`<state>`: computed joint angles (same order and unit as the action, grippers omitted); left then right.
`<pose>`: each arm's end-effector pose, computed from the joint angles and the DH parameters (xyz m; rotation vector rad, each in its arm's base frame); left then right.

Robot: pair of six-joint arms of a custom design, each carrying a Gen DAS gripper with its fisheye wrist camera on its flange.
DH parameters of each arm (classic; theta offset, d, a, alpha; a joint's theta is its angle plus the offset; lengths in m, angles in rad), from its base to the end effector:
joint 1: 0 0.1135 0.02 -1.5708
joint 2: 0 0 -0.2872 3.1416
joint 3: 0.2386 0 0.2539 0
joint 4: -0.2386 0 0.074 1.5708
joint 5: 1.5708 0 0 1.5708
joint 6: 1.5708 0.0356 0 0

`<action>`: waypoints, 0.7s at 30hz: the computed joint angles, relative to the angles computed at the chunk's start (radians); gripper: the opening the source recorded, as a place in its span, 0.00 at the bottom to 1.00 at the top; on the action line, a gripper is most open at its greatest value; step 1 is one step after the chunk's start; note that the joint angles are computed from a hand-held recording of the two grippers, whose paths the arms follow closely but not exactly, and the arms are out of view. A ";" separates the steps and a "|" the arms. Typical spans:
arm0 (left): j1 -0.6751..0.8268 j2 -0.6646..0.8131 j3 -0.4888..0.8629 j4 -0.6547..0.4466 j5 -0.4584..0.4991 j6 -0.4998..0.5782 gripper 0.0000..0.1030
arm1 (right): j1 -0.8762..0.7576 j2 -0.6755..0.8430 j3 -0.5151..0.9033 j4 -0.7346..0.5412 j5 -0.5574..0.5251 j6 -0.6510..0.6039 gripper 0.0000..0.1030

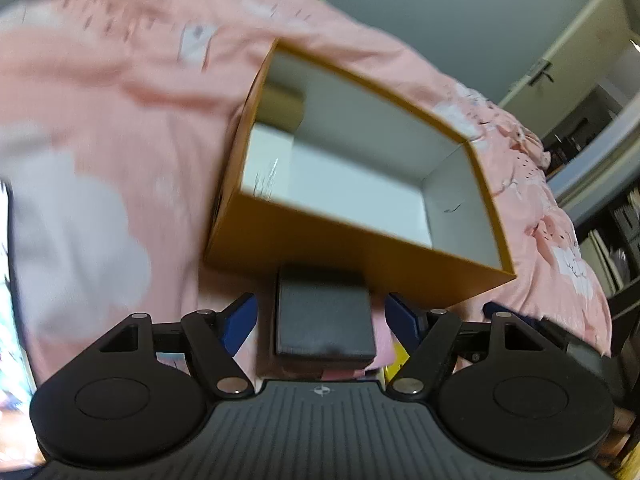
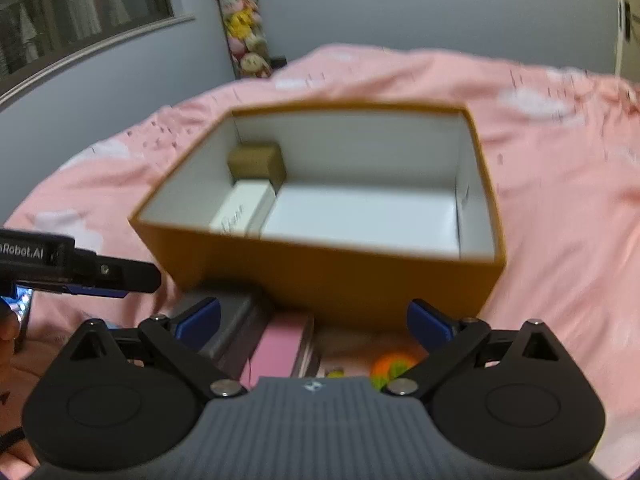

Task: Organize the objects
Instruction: 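Move the left tool back to the dark grey box and grasp it, then lift the dark grey box with the left gripper while the right gripper grasps the pink card holder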

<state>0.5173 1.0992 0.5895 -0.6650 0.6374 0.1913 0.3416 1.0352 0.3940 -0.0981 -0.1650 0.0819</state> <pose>0.1615 0.0675 0.2067 -0.2418 2.4879 -0.5982 0.1749 0.0684 0.1875 -0.3861 2.3000 0.4047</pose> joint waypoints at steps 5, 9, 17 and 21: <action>-0.022 0.121 -0.034 0.104 -0.013 -0.125 0.84 | -0.003 0.114 0.012 0.029 -0.025 0.000 0.59; -0.024 0.222 -0.030 0.141 0.013 -0.174 0.85 | 0.000 0.197 0.021 0.059 -0.036 0.011 0.51; 0.011 0.404 -0.003 0.164 0.108 -0.176 0.86 | -0.007 0.331 0.039 0.112 -0.111 0.015 0.44; 0.021 0.468 0.008 0.174 0.151 -0.169 0.82 | -0.014 0.386 0.049 0.131 -0.154 0.021 0.43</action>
<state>0.5385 1.5670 0.5976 -0.4909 0.7882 0.0222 0.3276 1.4216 0.4435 0.0327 -0.3186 0.1033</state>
